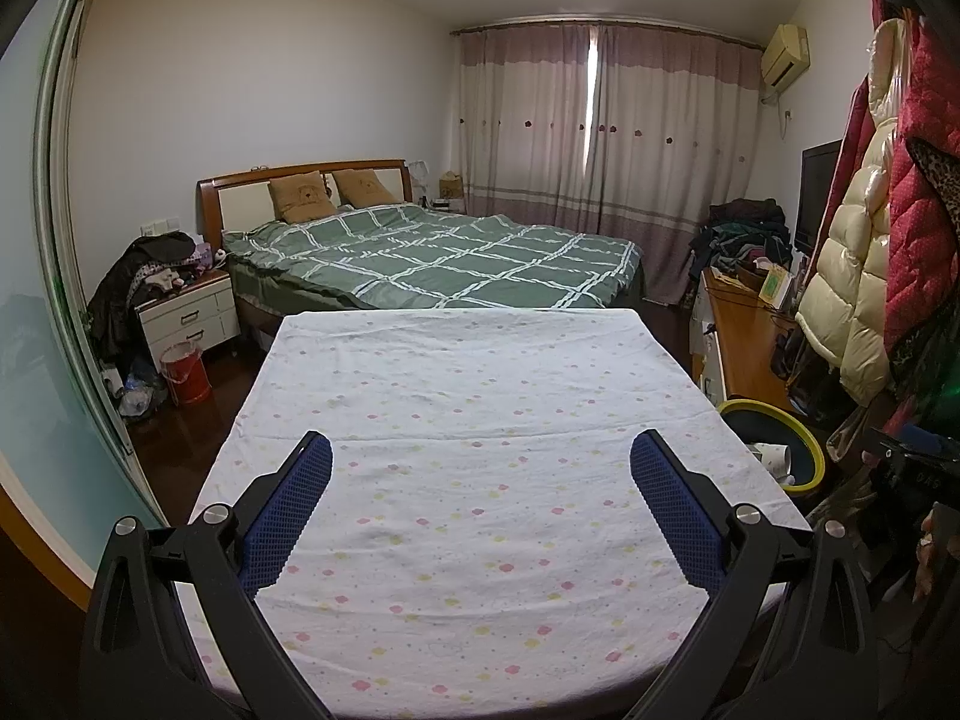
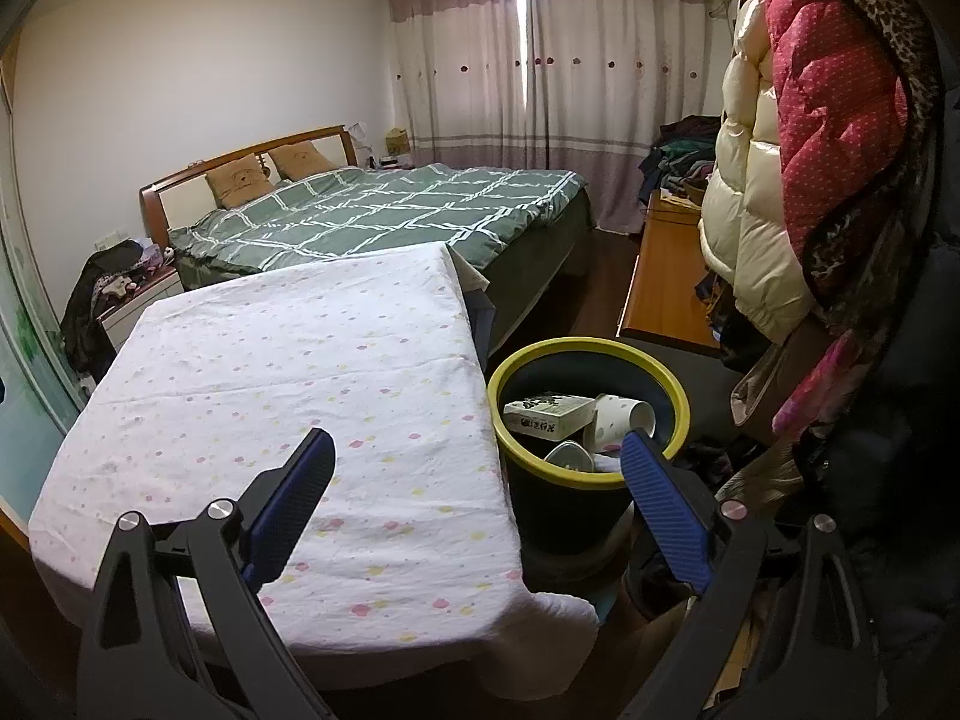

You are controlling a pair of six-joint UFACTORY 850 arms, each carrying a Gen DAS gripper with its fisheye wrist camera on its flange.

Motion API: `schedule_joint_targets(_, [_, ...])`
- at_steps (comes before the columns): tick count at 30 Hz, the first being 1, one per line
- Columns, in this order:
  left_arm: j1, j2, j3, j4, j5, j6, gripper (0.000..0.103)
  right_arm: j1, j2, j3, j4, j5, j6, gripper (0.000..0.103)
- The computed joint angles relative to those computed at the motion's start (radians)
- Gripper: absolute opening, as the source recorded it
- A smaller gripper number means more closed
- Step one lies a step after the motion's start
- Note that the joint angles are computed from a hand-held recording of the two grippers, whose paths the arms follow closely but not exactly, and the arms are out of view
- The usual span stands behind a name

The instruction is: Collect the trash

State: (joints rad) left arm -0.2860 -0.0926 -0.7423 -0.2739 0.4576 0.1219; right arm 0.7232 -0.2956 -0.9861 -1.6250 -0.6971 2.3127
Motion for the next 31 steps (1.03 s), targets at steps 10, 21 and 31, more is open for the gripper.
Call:
schedule_joint_targets(10, [0.003, -0.007, -0.005, 0.029, -0.009, -0.024, 0.098, -0.005, -0.009, -0.009, -0.002, 0.013, -0.007, 0.091])
schedule_joint_targets(21, [0.005, -0.046, -0.036, 0.032, -0.021, -0.029, 0.098, -0.014, -0.027, -0.026, -0.009, 0.039, -0.018, 0.091])
schedule_joint_targets(31, [0.06, -0.298, -0.298, -0.21, -0.154, 0.235, 0.098, -0.14, -0.248, -0.296, -0.184, 0.365, -0.038, 0.095])
